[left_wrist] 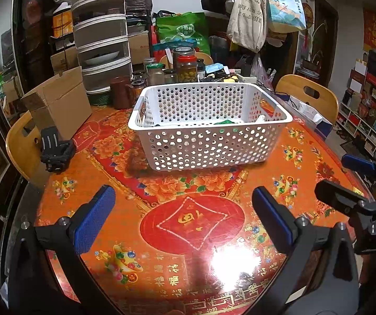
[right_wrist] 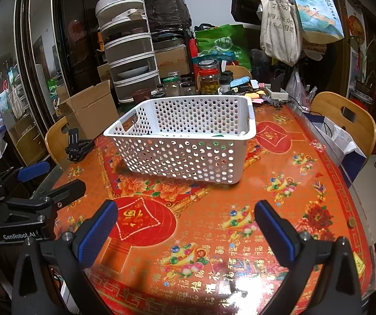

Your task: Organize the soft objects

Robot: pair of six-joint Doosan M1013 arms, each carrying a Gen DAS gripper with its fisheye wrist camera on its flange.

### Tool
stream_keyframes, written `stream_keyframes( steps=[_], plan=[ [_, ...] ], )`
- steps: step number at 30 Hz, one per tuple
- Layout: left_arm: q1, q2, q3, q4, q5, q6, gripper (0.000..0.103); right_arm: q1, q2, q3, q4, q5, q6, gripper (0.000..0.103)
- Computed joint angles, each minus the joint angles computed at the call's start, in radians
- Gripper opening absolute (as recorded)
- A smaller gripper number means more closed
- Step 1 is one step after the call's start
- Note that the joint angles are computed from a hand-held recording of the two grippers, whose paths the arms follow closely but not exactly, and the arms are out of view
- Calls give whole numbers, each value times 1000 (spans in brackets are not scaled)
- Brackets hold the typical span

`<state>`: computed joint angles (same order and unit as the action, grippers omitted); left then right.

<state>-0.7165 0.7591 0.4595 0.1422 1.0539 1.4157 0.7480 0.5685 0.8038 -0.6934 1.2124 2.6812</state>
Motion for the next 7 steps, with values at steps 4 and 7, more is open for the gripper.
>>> stream_keyframes(
  steps=[4,7],
  plan=[
    [-1,-1,4,9,-10,-1,103,-2,2,-3,6,-2,-6,103],
    [0,6,-9,0,0,4,103,-4,3,-3,10,-3,-8,103]
  ],
)
